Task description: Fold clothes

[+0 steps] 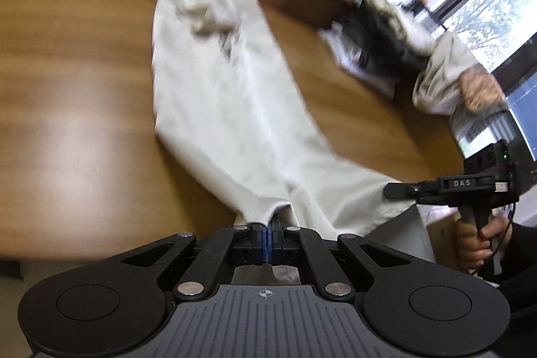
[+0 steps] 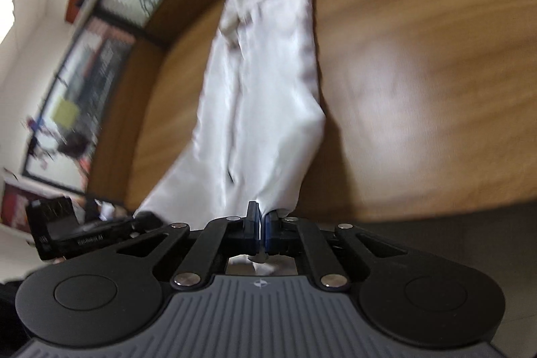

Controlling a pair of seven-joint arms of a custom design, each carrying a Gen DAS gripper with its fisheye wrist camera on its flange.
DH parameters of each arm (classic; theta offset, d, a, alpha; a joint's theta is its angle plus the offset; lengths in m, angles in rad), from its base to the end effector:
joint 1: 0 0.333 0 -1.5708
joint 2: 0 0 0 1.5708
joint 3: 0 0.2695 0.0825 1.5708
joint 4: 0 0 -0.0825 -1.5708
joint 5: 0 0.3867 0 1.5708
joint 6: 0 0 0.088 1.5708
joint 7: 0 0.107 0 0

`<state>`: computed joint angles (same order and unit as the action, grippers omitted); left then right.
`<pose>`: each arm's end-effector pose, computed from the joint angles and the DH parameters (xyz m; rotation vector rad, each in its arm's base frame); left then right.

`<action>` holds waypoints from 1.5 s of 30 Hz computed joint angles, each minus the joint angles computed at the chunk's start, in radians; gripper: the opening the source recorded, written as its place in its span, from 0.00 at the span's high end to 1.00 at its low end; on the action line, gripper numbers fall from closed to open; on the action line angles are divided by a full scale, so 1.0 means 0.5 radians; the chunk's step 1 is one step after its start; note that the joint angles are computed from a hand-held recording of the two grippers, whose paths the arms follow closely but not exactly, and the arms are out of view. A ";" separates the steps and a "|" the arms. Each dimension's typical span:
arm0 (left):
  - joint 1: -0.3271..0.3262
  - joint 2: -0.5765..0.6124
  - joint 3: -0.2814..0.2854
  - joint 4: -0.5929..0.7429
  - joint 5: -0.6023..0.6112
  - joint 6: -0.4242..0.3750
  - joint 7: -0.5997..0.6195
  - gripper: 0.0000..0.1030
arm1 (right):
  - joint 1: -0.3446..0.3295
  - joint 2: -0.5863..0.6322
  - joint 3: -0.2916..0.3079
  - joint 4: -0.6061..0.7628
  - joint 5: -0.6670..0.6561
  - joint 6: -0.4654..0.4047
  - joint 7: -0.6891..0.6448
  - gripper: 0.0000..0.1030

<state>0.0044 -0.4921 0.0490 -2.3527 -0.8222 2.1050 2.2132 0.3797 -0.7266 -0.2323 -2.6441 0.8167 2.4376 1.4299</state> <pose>0.4561 -0.0088 0.5105 1.7153 -2.1903 1.1718 0.4020 0.0619 0.4800 -1.4100 1.7424 0.3527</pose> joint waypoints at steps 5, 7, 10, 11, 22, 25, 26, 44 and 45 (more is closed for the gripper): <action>-0.026 0.159 -0.019 0.231 -0.028 0.058 0.012 0.97 | 0.015 0.208 -0.032 0.256 0.073 0.046 -0.027 0.97; -0.031 0.239 -0.020 0.328 -0.053 0.071 0.025 0.97 | 0.008 0.310 -0.030 0.363 0.100 0.053 -0.057 0.97; -0.030 0.371 -0.026 0.490 -0.101 0.082 0.050 0.97 | -0.018 0.477 -0.004 0.533 0.144 0.064 -0.093 0.97; -0.027 0.427 -0.033 0.550 -0.122 0.096 0.048 0.97 | -0.032 0.536 0.008 0.592 0.161 0.071 -0.105 0.97; 0.132 1.418 -0.241 1.621 0.012 0.190 -0.237 0.97 | -0.294 1.524 0.193 1.567 0.166 0.091 -0.062 0.97; 0.156 1.728 -0.297 1.989 0.179 0.157 -0.362 0.96 | -0.371 1.830 0.246 1.893 0.051 0.065 0.076 0.97; 0.158 1.812 -0.311 2.090 0.240 0.143 -0.398 0.96 | -0.396 1.939 0.260 2.016 0.002 0.040 0.128 0.97; 0.249 1.696 -0.448 2.000 0.614 0.072 -0.334 0.41 | -0.561 2.152 0.526 2.466 -0.981 -0.236 0.232 0.52; 0.237 1.652 -0.440 1.936 0.618 0.071 -0.322 0.41 | -0.571 2.114 0.550 2.420 -0.994 -0.237 0.210 0.52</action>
